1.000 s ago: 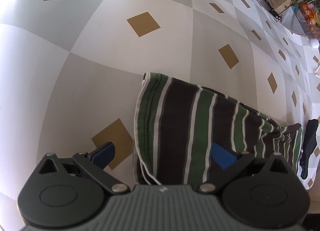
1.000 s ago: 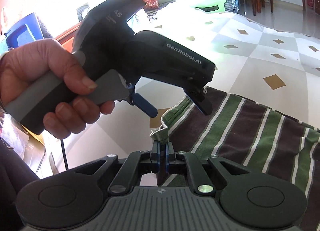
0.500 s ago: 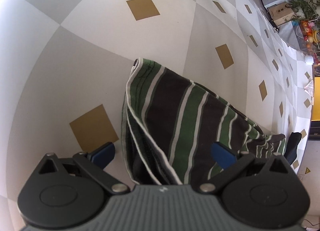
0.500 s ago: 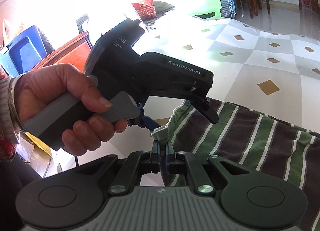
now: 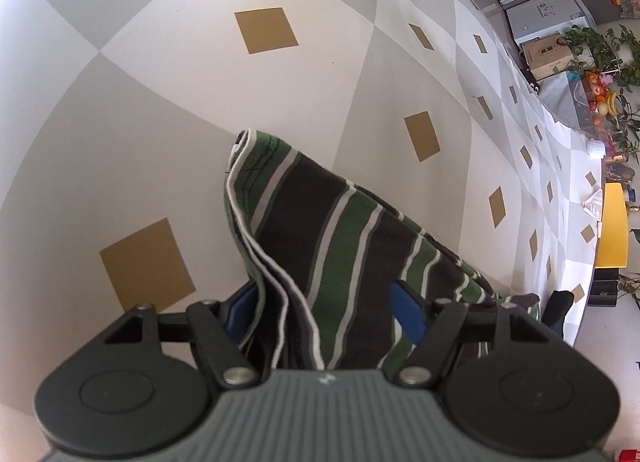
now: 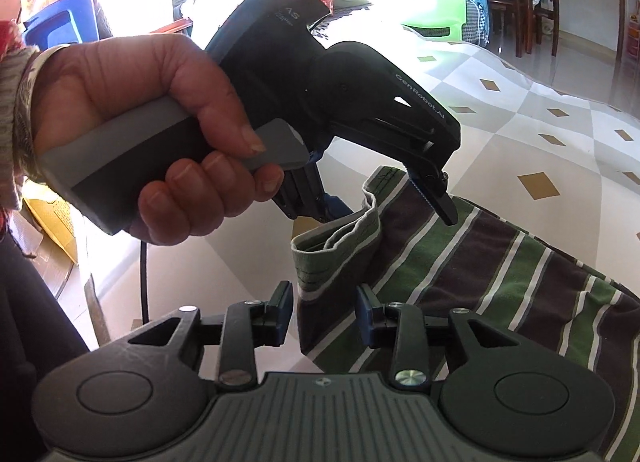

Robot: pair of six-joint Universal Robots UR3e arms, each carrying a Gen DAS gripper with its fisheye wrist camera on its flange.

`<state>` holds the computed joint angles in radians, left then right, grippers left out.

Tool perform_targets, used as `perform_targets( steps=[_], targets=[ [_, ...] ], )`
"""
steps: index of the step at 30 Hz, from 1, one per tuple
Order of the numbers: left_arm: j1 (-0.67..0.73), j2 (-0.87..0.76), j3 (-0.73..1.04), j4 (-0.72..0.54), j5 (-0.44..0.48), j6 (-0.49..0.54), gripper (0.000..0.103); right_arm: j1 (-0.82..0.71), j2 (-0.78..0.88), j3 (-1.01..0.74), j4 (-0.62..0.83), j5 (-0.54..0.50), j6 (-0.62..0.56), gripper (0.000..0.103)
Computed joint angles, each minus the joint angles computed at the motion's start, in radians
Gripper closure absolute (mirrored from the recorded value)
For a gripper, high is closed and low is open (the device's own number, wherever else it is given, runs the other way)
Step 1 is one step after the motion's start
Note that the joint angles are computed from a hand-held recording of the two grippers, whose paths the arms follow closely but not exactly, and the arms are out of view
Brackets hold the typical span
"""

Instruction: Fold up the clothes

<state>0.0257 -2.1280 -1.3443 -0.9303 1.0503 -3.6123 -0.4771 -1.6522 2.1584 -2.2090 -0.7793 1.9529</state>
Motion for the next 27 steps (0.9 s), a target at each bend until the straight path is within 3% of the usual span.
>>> perform_targets(
  steps=[3, 9, 16, 24, 27],
  targets=[
    [0.002, 0.001, -0.005, -0.004, 0.002, -0.009, 0.035, 0.015, 0.0, 0.02, -0.028, -0.014, -0.012, 0.062],
    [0.002, -0.003, -0.002, -0.007, -0.004, -0.024, 0.034, 0.069, 0.011, 0.128, -0.284, -0.072, 0.052, 0.057],
    [0.016, 0.009, -0.025, -0.002, -0.039, -0.022, 0.031, 0.111, 0.011, 0.21, -0.411, -0.108, -0.006, 0.054],
    [0.019, 0.019, -0.038, 0.003, -0.051, -0.035, 0.031, 0.166, 0.142, 0.313, -0.831, -0.164, 0.083, 0.05],
    [0.019, 0.019, -0.038, 0.0, -0.051, -0.041, 0.031, 0.184, 0.18, 0.313, -0.906, -0.178, 0.131, 0.05]
  ],
)
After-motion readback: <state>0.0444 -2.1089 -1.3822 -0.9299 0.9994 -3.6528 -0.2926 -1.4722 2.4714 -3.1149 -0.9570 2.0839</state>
